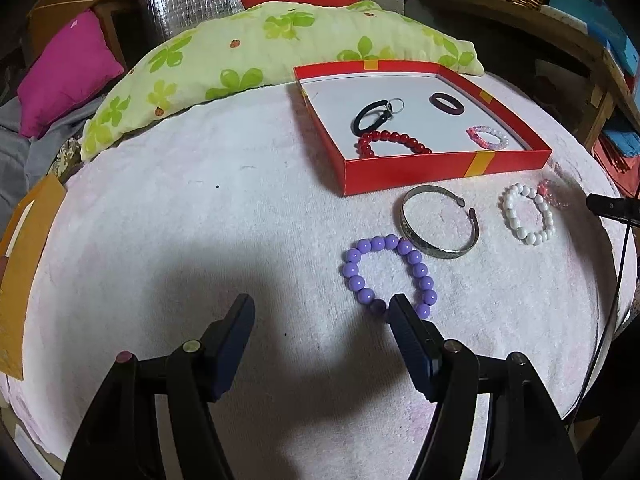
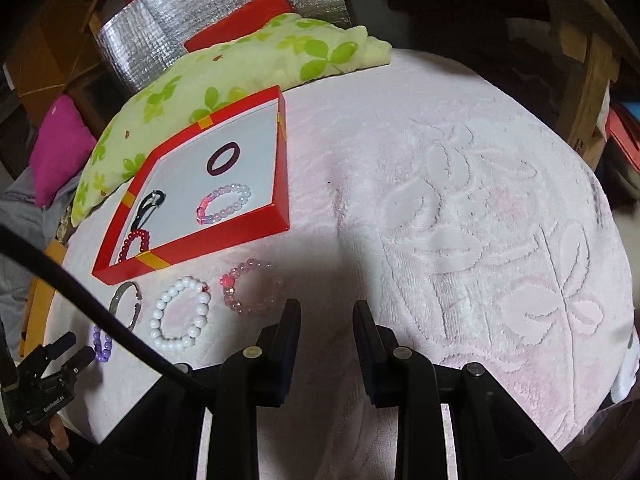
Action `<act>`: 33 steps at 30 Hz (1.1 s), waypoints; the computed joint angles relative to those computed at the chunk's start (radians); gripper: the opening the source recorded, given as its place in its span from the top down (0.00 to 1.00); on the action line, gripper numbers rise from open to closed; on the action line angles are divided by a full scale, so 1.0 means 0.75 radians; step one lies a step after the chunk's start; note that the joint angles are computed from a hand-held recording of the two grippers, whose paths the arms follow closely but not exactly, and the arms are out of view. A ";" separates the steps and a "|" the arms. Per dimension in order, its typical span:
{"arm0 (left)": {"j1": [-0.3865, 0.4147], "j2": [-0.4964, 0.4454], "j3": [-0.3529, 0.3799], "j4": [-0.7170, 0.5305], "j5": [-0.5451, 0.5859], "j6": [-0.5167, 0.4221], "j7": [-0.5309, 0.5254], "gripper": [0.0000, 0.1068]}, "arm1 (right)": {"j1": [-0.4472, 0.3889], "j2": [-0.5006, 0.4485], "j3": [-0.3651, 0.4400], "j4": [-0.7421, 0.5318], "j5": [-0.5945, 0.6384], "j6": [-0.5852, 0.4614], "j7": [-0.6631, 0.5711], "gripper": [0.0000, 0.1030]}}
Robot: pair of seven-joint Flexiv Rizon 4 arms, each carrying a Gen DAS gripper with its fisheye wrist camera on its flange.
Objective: Organize jewelry
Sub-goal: 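Withdraw both tools from the red box, then lower left tool onto purple bead bracelet and close it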
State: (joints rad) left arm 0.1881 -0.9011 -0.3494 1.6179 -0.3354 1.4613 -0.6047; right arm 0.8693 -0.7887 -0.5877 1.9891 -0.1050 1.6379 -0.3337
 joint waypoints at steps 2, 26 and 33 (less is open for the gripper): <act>0.001 0.001 -0.003 -0.001 -0.002 -0.010 -0.001 0.34 | -0.013 -0.002 0.017 -0.011 -0.002 0.013 -0.008 0.71; -0.044 -0.009 0.013 -0.066 -0.163 -0.210 -0.059 0.34 | -0.157 -0.079 0.113 -0.273 -0.364 -0.287 0.199 0.71; -0.060 0.000 0.014 -0.043 -0.164 -0.201 0.004 0.32 | -0.178 -0.076 0.125 -0.288 -0.522 -0.313 0.231 0.85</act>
